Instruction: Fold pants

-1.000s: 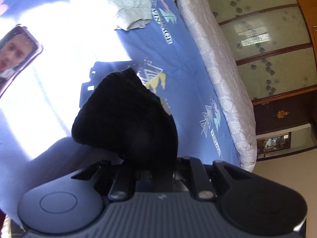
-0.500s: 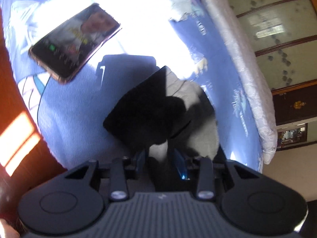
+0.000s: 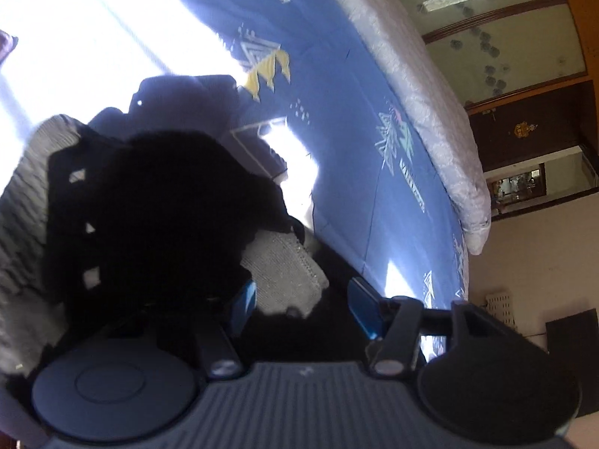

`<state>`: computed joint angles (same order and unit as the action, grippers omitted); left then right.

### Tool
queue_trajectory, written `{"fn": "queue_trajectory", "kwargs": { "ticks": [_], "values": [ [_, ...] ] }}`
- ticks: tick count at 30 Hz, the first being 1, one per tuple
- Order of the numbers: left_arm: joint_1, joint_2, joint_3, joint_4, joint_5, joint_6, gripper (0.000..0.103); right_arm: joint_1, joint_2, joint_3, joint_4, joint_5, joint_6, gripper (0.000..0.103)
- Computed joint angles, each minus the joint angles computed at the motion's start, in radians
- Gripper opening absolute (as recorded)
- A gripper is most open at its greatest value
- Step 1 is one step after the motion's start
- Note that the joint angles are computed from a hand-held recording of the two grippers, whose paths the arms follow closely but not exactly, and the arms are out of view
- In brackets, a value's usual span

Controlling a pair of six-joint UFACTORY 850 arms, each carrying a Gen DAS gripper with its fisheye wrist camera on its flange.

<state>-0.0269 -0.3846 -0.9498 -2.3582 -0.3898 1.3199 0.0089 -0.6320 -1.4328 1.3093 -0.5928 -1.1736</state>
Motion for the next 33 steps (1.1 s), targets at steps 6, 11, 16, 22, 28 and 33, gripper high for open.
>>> {"fn": "queue_trajectory", "kwargs": {
  "ticks": [6, 11, 16, 22, 28, 33],
  "values": [
    [0.024, -0.161, -0.113, -0.050, 0.020, 0.018, 0.014, 0.036, -0.122, -0.107, 0.017, 0.058, 0.106, 0.000],
    [0.052, -0.182, -0.091, -0.126, -0.098, 0.008, 0.013, 0.018, -0.192, -0.215, -0.049, 0.003, 0.348, 0.000],
    [0.010, -0.115, -0.056, -0.198, -0.003, 0.126, 0.015, 0.014, -0.093, -0.102, -0.050, 0.056, 0.233, 0.016],
    [-0.052, 0.034, 0.079, -0.367, -0.003, 0.370, 0.028, -0.150, 0.087, 0.145, 0.376, 0.025, -0.229, 0.038],
    [-0.140, 0.100, 0.124, -0.398, 0.054, 0.461, 0.030, -0.336, 0.168, 0.292, 0.733, 0.043, -0.409, 0.061],
    [-0.219, 0.055, 0.009, -0.177, 0.137, 0.352, 0.030, -0.395, 0.076, 0.237, 0.688, -0.014, -0.204, 0.073]
  ]
}}
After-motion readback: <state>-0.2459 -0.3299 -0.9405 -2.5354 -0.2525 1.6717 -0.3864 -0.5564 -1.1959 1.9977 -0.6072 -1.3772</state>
